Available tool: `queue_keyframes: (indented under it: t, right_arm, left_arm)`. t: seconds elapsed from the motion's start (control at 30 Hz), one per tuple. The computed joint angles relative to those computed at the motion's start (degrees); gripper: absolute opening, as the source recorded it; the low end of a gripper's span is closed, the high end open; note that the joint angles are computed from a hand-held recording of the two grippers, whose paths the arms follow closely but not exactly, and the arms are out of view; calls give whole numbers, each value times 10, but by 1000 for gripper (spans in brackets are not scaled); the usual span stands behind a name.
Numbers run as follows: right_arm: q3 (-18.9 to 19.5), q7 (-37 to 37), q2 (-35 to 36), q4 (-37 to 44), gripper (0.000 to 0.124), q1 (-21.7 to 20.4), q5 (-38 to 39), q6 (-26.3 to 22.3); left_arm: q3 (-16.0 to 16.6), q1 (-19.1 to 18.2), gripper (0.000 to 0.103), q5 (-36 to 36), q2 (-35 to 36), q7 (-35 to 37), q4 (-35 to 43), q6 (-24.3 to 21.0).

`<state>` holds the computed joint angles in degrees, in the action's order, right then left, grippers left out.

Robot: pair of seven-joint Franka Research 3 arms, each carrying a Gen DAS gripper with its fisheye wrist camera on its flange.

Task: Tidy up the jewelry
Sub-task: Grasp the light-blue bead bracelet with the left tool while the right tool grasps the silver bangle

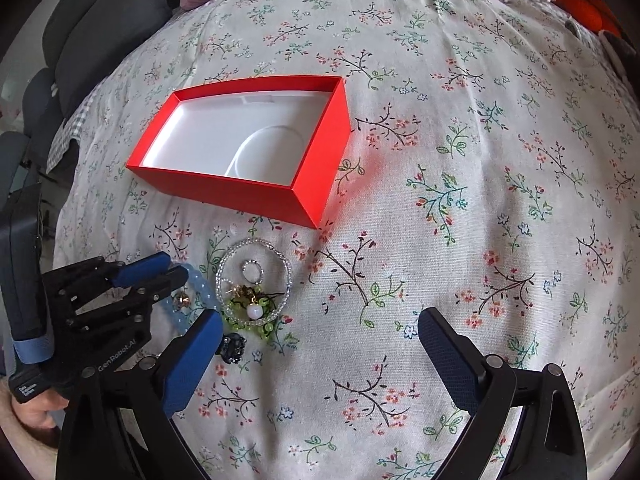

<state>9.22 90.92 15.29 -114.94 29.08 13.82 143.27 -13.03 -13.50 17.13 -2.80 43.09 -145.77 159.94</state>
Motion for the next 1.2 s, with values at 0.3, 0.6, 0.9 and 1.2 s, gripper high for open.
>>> queue_keyframes:
  t: [0.3, 0.6, 0.9, 1.2]
  right_arm:
    - [1, -16, 15, 10, 76, -8, 18, -2]
    - [10, -26, 54, 47, 45, -4, 49, -6]
    - [-10, 43, 89, 82, 23, 38, -20, 2]
    - [-10, 77, 102, 101, 5, 65, -87, 8]
  left_arm:
    - [3, 1, 25, -4, 22, 44, 7, -2]
    - [-1, -3, 13, -1, 26, -1, 14, 14]
    - [-4, 10, 13, 31, -39, -66, -25, 51]
    - [-6, 10, 13, 26, -62, -84, -38, 52]
